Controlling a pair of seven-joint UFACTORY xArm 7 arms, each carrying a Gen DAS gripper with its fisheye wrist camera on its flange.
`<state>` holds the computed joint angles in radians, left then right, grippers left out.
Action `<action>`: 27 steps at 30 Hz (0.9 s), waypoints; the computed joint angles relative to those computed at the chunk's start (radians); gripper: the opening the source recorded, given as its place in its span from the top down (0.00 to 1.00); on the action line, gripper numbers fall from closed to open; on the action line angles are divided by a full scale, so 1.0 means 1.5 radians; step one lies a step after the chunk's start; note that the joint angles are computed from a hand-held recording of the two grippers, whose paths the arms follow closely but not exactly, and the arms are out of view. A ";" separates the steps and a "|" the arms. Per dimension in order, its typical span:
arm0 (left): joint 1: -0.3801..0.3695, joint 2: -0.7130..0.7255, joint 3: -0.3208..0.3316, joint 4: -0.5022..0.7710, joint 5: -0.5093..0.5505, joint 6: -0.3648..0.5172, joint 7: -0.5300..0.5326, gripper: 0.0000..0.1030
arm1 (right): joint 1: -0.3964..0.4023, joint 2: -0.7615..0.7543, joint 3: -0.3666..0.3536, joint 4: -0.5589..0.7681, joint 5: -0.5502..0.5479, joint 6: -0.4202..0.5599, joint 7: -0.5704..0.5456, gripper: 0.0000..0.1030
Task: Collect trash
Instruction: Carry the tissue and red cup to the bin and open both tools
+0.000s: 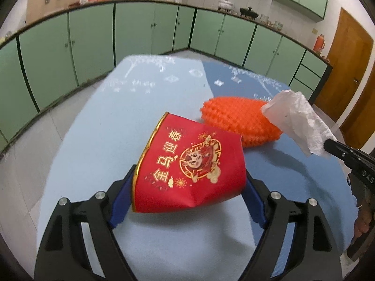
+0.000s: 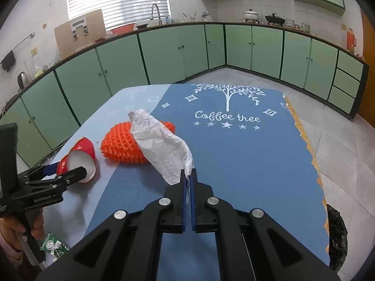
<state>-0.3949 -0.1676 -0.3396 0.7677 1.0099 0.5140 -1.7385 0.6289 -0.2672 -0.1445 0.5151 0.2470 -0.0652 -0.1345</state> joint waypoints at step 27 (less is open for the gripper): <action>-0.098 0.154 -0.036 0.268 0.126 0.060 0.002 0.23 | -0.207 -0.298 0.011 -0.138 -0.078 0.059 0.054 0.97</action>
